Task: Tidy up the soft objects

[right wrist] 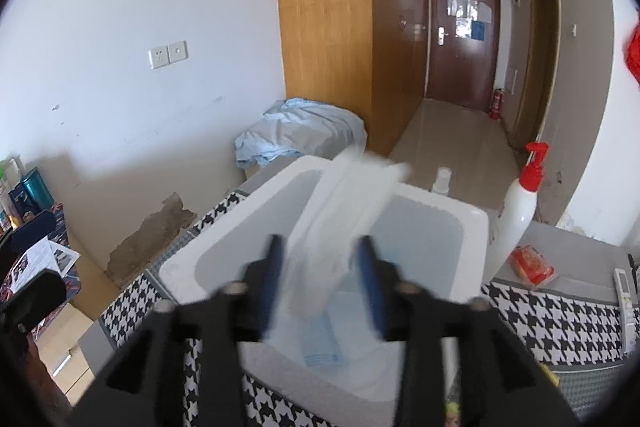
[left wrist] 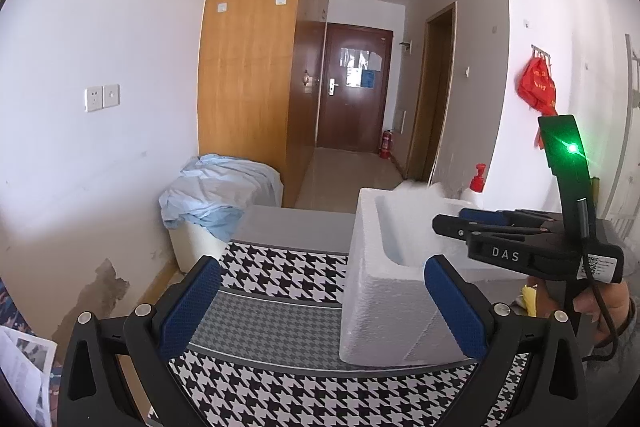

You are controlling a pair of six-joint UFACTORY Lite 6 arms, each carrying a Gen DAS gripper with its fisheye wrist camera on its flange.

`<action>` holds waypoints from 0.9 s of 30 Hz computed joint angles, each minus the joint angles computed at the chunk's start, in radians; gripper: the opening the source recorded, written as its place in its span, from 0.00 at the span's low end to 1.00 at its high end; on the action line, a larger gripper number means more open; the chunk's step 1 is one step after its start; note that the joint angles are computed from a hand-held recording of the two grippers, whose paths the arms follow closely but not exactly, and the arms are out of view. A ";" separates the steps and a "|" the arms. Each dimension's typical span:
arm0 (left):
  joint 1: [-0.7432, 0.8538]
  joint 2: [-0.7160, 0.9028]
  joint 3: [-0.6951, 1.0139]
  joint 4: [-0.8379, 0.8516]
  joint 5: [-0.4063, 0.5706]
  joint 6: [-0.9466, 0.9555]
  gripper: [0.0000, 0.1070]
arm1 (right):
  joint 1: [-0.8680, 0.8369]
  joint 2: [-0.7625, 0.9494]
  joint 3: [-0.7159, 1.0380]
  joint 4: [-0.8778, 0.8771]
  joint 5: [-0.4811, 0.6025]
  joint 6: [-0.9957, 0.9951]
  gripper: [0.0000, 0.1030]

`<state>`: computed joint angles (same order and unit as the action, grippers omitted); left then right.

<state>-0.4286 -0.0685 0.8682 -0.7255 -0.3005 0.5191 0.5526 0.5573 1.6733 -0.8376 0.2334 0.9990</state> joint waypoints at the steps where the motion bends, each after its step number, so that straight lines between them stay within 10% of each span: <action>1: 0.001 0.001 0.001 0.007 0.002 -0.008 0.95 | -0.001 -0.009 -0.015 -0.057 -0.008 0.060 0.64; 27: -0.079 0.011 0.042 -0.173 -0.005 0.162 0.95 | 0.004 -0.332 -0.403 -0.938 -0.033 0.947 0.93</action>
